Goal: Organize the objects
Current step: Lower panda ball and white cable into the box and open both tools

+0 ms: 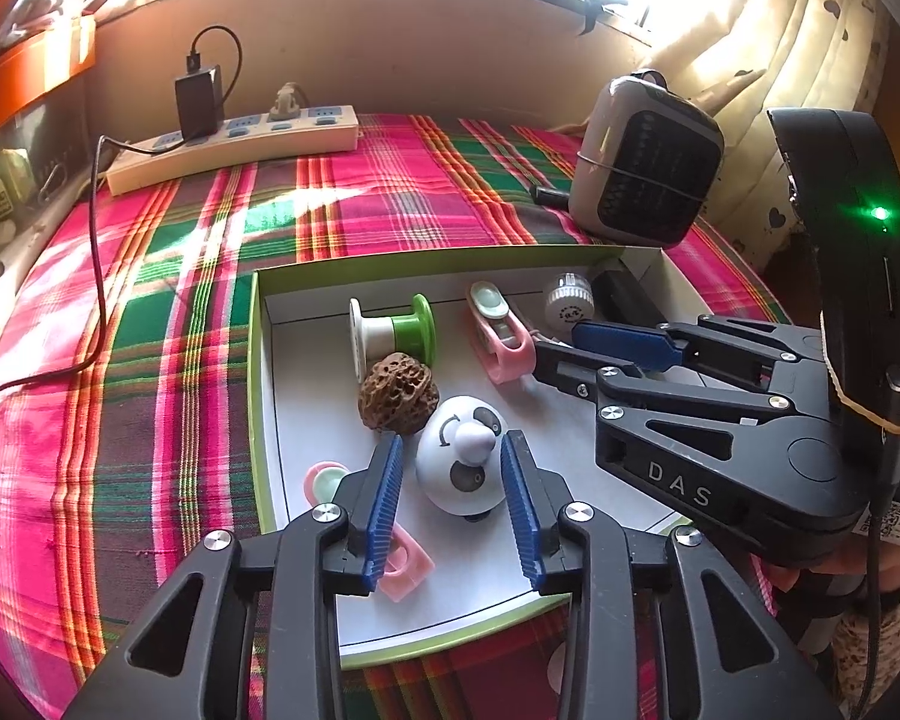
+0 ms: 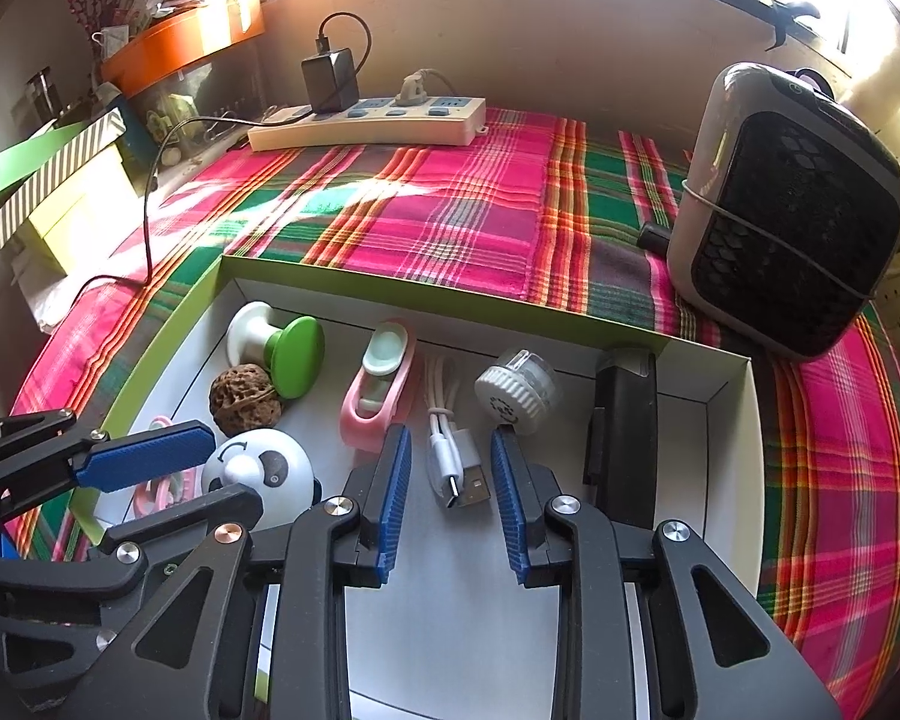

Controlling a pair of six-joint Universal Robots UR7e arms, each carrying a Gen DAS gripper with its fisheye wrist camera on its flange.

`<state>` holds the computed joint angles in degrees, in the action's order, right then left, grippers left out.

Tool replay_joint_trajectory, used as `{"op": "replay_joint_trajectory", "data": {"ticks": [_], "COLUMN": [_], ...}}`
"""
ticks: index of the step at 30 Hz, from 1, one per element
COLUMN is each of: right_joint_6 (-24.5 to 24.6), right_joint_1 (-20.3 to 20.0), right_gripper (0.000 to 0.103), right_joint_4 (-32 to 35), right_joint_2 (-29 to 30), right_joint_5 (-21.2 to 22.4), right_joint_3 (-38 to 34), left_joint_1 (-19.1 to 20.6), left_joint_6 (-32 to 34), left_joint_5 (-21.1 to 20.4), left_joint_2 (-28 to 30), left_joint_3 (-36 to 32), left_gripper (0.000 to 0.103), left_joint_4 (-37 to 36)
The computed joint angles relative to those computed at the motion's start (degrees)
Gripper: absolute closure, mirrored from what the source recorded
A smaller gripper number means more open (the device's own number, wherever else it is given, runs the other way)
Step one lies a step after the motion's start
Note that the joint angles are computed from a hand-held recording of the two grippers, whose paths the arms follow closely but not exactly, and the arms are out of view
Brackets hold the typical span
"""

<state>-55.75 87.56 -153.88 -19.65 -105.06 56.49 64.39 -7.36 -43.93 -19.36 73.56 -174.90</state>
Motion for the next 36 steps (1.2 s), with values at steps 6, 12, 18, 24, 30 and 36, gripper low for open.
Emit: {"op": "replay_joint_trajectory", "data": {"ticks": [6, 12, 18, 24, 30, 36], "right_joint_6": [-0.3, -0.6, -0.4, -0.7, -0.7, -1.4], "right_joint_1": [-0.1, -0.2, -0.3, -0.4, -0.6, -1.0], "right_gripper": [0.068, 0.067, 0.067, 0.067, 0.066, 0.061], "right_joint_4": [-0.3, -1.5, -2.3, -4.3, -5.8, -8.4], "right_joint_2": [-0.8, -1.7, -2.7, -4.4, -6.4, -9.1], "right_joint_5": [1.0, 1.5, 2.3, 3.2, 4.4, 6.1], "right_joint_3": [1.1, 2.6, 4.1, 6.7, 9.8, 14.1], "left_joint_1": [-0.2, -0.4, -1.0, -1.9, -3.2, -4.6], "left_joint_6": [-0.7, -0.5, -0.8, -0.9, -0.8, -0.8], "left_joint_5": [0.0, -0.2, 0.1, 1.5, 4.4, 6.1], "left_joint_2": [-0.5, -0.7, -1.1, -1.5, -1.8, -2.0], "left_joint_3": [0.8, 1.4, 2.5, 3.9, 6.0, 7.8], "left_gripper": [0.07, 0.07, 0.069, 0.069, 0.069, 0.069], "left_joint_4": [-0.1, -0.6, -1.1, -2.4, -4.9, -7.3]}}
